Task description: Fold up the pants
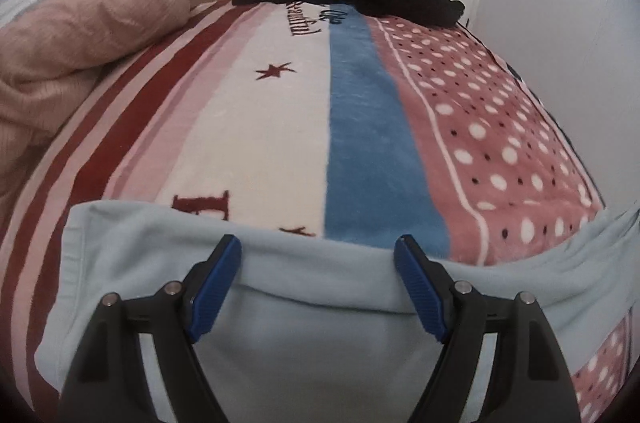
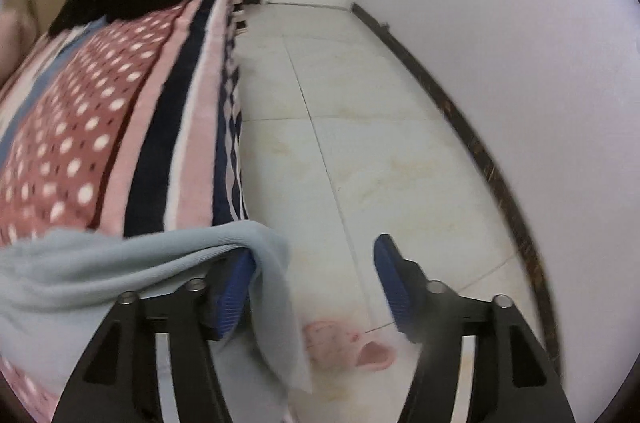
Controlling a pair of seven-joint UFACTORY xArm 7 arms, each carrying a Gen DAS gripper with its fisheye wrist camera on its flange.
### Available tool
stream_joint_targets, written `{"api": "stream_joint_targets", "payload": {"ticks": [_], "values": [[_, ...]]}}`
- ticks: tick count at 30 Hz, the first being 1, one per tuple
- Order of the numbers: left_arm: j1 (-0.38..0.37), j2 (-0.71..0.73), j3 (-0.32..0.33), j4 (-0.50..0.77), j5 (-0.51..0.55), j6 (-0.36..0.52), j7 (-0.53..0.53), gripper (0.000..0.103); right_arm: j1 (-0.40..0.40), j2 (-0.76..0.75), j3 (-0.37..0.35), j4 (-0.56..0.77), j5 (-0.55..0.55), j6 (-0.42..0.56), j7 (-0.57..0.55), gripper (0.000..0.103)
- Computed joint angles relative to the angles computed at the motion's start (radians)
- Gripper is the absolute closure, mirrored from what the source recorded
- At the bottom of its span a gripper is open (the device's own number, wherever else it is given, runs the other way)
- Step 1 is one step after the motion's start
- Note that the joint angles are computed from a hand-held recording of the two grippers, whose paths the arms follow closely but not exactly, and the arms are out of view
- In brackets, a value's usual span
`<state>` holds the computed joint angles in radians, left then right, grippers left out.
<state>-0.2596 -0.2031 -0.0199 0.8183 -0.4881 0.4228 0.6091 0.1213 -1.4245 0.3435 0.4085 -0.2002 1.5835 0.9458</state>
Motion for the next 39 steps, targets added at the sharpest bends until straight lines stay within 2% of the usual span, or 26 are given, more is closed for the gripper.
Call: {"api": "stream_joint_targets", "payload": {"ticks": [2,4,6,8,12,13,14,15,16,17,19,22,25,28,31,32,34,36,38,39], "values": [[-0.003,-0.008,0.014,0.003,-0.023,0.023,0.027,0.027,-0.007,-0.027,-0.022,-0.011,0.011,-0.016,0.022,0.046],[-0.022,-0.023,0.041,0.006,-0.087,0.094,0.113,0.027,0.001,-0.035,-0.035,-0.008,0.029,-0.029,0.017,0.045],[-0.023,-0.04,0.045,0.003,-0.108,0.169,0.164,0.027,0.063,-0.037,-0.091,-0.015,0.093,-0.061,-0.046,0.045],[-0.022,-0.051,0.044,0.008,-0.118,0.267,0.196,0.027,0.081,0.007,-0.048,0.017,0.128,-0.03,-0.08,0.042],[-0.021,-0.081,0.009,-0.007,-0.094,0.339,0.209,0.027,0.124,0.023,0.065,0.06,0.177,-0.049,-0.061,0.038],[-0.023,-0.08,0.001,-0.005,-0.082,0.355,0.204,0.027,0.148,0.015,0.086,0.057,0.204,-0.1,-0.047,0.041],[-0.024,-0.083,-0.01,-0.009,-0.069,0.355,0.195,0.027,0.158,0.031,0.096,0.058,0.219,-0.145,-0.038,0.058],[-0.023,-0.087,-0.022,-0.018,-0.049,0.346,0.183,0.027,0.177,0.045,0.111,0.048,0.244,-0.208,-0.026,0.071],[-0.024,-0.089,-0.03,-0.025,-0.03,0.334,0.175,0.027,0.192,0.069,0.119,0.042,0.263,-0.255,-0.015,0.091],[-0.028,-0.086,-0.038,-0.031,-0.015,0.318,0.169,0.027,0.211,0.1,0.124,0.023,0.285,-0.332,-0.01,0.096],[-0.036,-0.077,-0.038,-0.031,-0.009,0.303,0.166,0.027,0.239,0.184,0.139,0.003,0.296,-0.452,-0.001,0.095],[-0.042,-0.058,-0.039,-0.022,-0.008,0.257,0.159,0.027,0.272,0.296,0.154,-0.006,0.292,-0.522,0.035,0.094],[-0.048,-0.007,-0.04,0.018,-0.038,0.211,0.122,0.027,0.262,0.312,0.144,-0.023,0.232,-0.565,0.088,0.096],[-0.044,0.04,-0.055,0.051,-0.046,0.132,0.07,0.027,0.205,0.299,0.111,-0.028,0.153,-0.554,0.155,0.097],[-0.041,0.057,-0.058,0.064,-0.071,0.057,0.026,0.027,0.147,0.292,0.069,-0.032,0.077,-0.537,0.173,0.096],[-0.046,0.051,-0.05,0.063,-0.105,0.048,0.045,0.027,0.121,0.288,0.071,-0.024,0.049,-0.507,0.184,0.09],[-0.061,0.024,-0.018,0.064,-0.196,0.119,0.139,0.027,0.108,0.253,0.063,-0.026,0.026,-0.461,0.203,0.089],[-0.064,-0.015,-0.005,0.046,-0.232,0.187,0.208,0.027,0.139,0.187,0.031,-0.044,0.034,-0.451,0.195,0.087],[-0.073,-0.068,0.004,0.016,-0.248,0.266,0.271,0.027,0.189,0.127,0.034,-0.038,0.05,-0.381,0.154,0.072],[-0.081,-0.099,0.011,-0.002,-0.253,0.32,0.309,0.027,0.214,0.107,0.047,-0.027,0.061,-0.334,0.133,0.068]]}}
